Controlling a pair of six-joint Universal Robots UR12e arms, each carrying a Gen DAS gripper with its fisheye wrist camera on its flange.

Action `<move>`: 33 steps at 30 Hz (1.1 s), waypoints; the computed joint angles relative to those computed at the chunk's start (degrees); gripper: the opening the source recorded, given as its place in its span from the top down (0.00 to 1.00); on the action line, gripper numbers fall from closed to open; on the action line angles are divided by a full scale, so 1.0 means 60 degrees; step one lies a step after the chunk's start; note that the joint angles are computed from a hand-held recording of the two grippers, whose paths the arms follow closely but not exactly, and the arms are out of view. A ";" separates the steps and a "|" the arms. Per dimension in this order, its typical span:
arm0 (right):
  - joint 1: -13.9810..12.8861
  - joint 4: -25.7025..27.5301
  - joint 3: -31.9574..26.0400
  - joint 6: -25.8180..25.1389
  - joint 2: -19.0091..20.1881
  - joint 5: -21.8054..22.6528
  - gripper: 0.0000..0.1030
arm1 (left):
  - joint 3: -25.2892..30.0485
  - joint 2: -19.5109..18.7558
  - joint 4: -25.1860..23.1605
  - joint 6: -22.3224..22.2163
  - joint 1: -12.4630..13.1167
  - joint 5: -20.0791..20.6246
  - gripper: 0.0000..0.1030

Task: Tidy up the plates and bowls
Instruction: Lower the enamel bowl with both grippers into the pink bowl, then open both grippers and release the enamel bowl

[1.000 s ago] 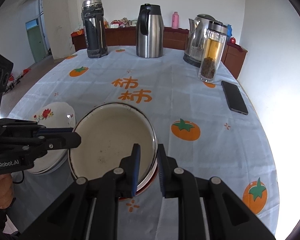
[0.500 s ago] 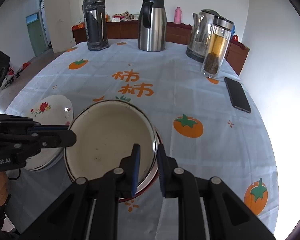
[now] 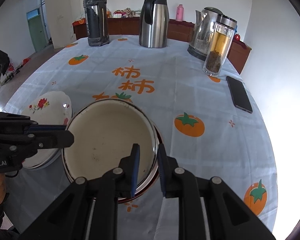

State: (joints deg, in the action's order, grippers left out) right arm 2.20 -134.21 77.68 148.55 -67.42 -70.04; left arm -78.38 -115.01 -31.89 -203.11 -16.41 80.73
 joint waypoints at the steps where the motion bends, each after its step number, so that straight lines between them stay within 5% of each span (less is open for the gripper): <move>1: -0.0001 -0.0005 0.0007 -0.0016 -0.0002 -0.0001 0.82 | 0.0000 -0.0004 0.0005 0.0007 -0.0001 -0.0008 0.88; 17: -0.0048 -0.0089 0.0107 0.0069 -0.0038 0.0164 0.81 | -0.0004 -0.0021 0.0210 0.0166 -0.0044 0.0176 0.84; 21: -0.0064 -0.0317 0.0177 0.0168 -0.0058 0.0253 0.61 | -0.0034 -0.0017 0.0348 0.0255 -0.0081 0.0533 0.77; 33: -0.0224 -0.0673 0.0338 0.0684 -0.0123 0.0572 0.52 | 0.0041 -0.0094 0.0152 0.0340 -0.0133 0.1025 0.74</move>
State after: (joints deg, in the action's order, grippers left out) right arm 0.86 -138.25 79.71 152.66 -68.15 -66.61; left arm -78.13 -115.57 -30.98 -201.07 -17.21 86.88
